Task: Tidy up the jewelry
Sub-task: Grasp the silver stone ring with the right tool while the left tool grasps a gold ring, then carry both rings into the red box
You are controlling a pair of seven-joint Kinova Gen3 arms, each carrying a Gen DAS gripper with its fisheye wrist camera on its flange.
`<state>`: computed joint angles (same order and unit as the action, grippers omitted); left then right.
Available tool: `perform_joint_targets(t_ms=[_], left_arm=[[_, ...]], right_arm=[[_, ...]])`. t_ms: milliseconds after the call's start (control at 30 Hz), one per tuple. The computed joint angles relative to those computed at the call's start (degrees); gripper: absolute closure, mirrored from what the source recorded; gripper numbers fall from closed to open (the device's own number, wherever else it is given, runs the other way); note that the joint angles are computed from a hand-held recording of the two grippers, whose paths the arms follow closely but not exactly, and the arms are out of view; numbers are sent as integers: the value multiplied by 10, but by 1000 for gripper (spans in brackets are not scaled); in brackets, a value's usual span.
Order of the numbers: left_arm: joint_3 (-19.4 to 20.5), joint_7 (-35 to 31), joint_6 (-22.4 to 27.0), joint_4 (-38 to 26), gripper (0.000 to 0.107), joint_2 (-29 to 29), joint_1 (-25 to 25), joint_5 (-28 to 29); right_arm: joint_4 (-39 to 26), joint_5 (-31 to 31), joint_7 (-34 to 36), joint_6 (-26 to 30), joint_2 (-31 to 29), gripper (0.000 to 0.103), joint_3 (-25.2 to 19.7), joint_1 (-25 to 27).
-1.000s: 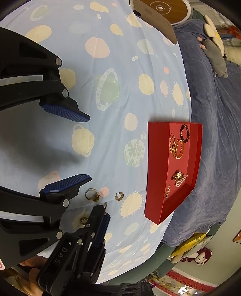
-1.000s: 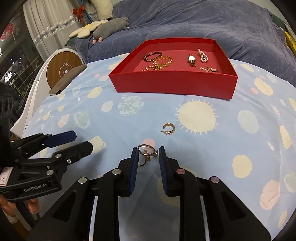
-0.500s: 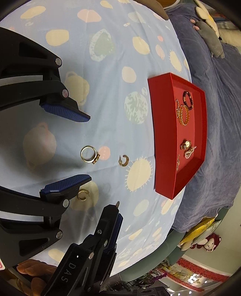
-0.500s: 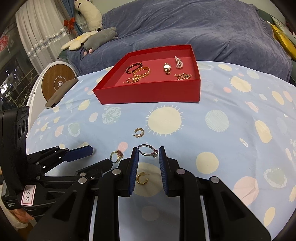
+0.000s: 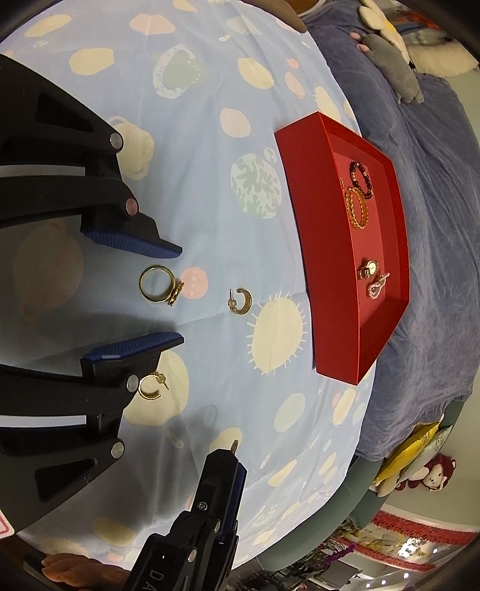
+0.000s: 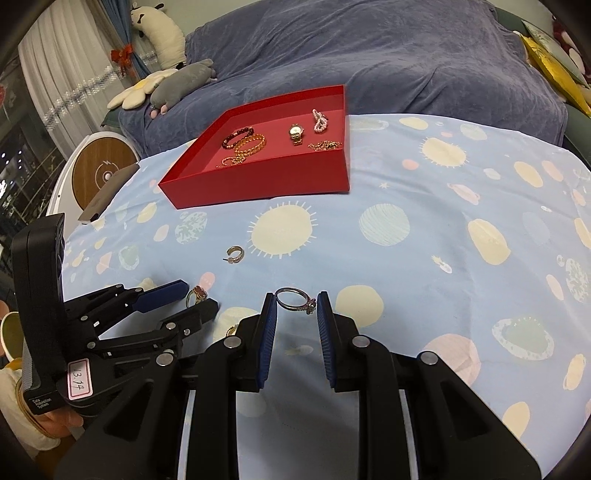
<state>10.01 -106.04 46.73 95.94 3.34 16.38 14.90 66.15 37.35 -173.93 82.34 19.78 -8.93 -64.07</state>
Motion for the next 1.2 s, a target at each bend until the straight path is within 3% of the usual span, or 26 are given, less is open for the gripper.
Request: perform_joint_targets(t_ms=[100,367,933,1200], left_arm=[[0,7,-8,3,87,-1,3,-13],[-2,2,-1,-4,97,0,-2,-1],[-31,-41,31,-42,97,-18,-55,80],[-31,-30,40,-119,97,13,-68,74]], right_arm=[[1,-1,0,0,0,81,0,0],[-7,6,0,-1,3,81,2,-2],[-100,29,53,8,43,81,36,-21],[-178,38,113,14,66,81,69,-7]])
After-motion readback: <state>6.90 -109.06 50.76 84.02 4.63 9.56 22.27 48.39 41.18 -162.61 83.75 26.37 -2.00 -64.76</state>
